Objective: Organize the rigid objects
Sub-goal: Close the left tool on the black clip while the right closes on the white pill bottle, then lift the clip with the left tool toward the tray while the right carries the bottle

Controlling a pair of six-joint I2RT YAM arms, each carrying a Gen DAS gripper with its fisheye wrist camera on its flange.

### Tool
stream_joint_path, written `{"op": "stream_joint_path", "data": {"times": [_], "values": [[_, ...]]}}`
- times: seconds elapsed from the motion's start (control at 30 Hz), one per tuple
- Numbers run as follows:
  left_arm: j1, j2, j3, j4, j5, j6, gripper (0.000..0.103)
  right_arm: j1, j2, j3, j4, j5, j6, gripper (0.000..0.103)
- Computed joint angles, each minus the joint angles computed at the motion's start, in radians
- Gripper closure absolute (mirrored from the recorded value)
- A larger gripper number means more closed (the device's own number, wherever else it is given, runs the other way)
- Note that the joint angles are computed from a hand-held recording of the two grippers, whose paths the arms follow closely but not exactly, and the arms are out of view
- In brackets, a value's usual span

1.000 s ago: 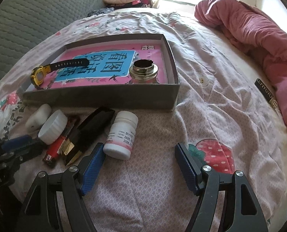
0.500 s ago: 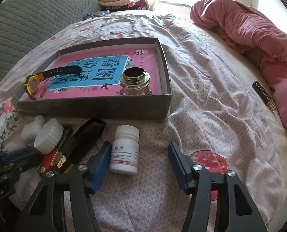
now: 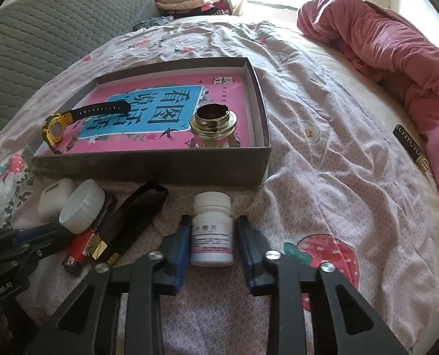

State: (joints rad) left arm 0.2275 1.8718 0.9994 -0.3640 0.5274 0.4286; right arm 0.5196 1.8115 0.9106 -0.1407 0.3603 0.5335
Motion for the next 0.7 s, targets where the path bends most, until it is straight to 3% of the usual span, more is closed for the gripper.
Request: {"op": "stream_joint_path", "data": {"times": [0.7], "values": [[0.028,-0.064,-0.042,-0.011,0.048,0.044,0.085,-0.031,-0.076,-0.075,0.081,-0.064,0.008,0.076]]}}
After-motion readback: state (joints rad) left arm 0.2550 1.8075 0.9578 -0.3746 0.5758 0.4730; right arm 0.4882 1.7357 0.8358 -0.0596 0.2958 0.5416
